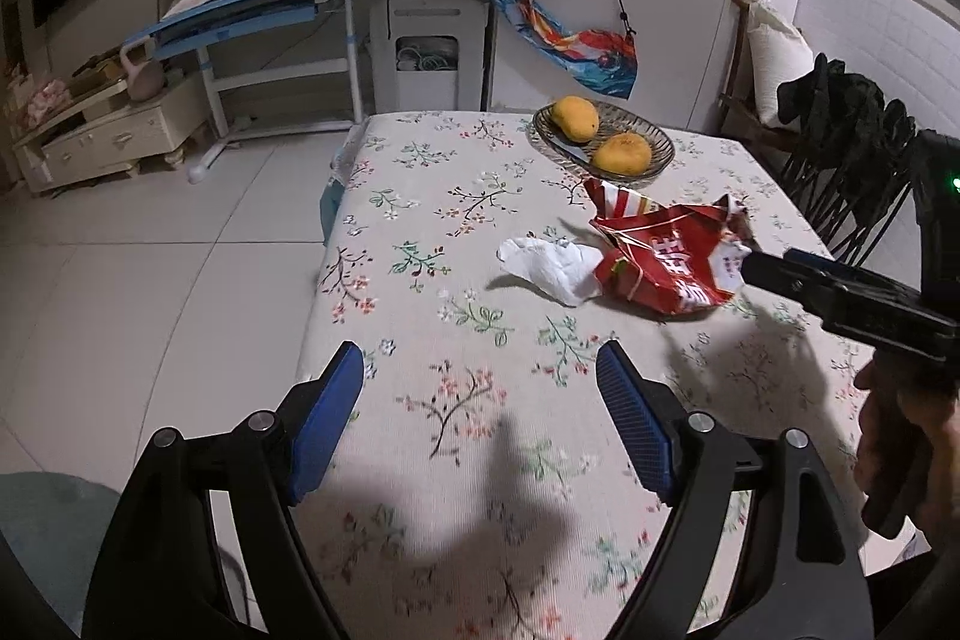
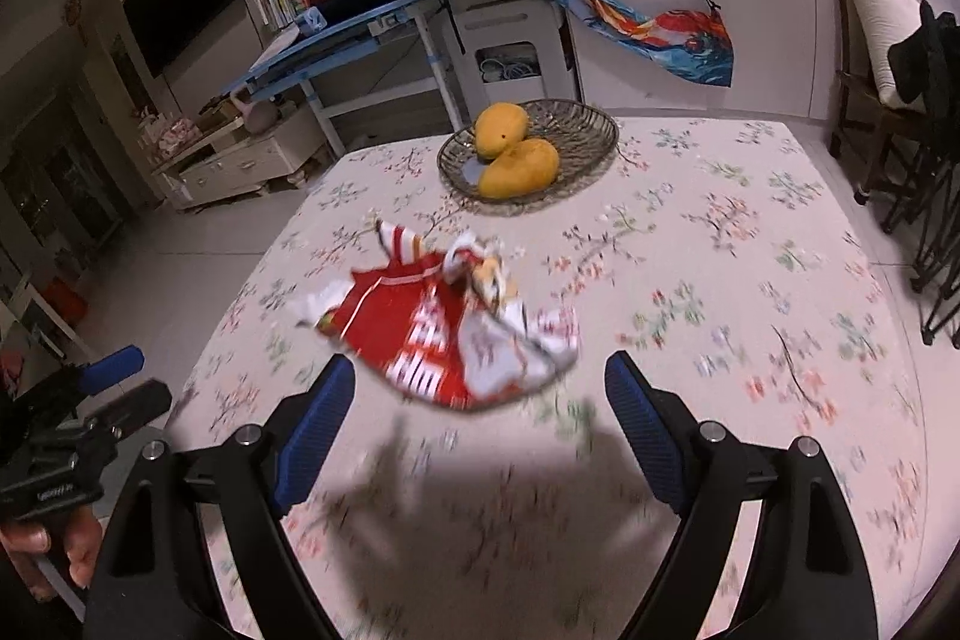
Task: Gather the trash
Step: 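Grasp the red chip bag with the right tool while the left tool grasps the white tissue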
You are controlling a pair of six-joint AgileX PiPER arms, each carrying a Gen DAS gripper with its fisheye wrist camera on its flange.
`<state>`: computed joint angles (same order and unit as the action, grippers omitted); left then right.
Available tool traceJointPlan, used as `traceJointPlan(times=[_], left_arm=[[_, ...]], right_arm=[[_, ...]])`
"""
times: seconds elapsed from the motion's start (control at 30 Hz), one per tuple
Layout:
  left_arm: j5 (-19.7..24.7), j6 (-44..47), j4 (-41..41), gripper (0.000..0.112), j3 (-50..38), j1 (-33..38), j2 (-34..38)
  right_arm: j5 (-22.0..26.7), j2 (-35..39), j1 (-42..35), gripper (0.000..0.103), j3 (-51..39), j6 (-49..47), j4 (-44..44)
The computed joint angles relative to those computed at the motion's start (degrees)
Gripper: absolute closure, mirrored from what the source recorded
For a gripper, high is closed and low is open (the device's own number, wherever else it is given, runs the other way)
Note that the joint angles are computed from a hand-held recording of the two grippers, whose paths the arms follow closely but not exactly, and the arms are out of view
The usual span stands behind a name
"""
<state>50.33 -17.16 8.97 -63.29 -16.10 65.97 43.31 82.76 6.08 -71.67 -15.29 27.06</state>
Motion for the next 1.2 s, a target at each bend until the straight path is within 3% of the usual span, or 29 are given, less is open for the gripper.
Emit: traceJointPlan(times=[0.3,0.33,0.43,0.53,0.8,1.07,1.2], left_arm=[[-3.0,-1.6,0.7,0.032,-4.1,-0.9,8.3],[-3.2,-1.7,0.8,0.032,-4.7,-1.0,9.1],[-3.7,-2.2,1.7,0.032,-6.2,-1.3,11.7],[-4.4,-2.7,2.5,0.032,-7.1,-1.0,13.9],[-7.3,-0.1,-1.9,0.031,-7.6,0.5,17.3],[-7.7,-1.6,7.7,0.031,-10.7,-7.3,22.7],[-5.3,-2.1,10.5,0.031,-13.7,-10.0,25.7]], right_arm=[[-1.4,7.9,-0.2,0.022,-4.6,-3.2,4.4],[-0.9,8.3,-0.3,0.028,-4.8,-3.8,4.9],[2.1,9.7,-0.6,0.06,-6.3,-5.6,5.6],[4.8,8.6,-2.0,0.07,-5.9,-7.4,6.3],[8.3,2.8,-12.4,0.072,-1.6,-10.5,9.3],[10.7,2.2,-14.8,0.072,-0.7,-11.8,10.1],[10.9,3.7,-14.4,0.072,-1.7,-11.2,9.6]])
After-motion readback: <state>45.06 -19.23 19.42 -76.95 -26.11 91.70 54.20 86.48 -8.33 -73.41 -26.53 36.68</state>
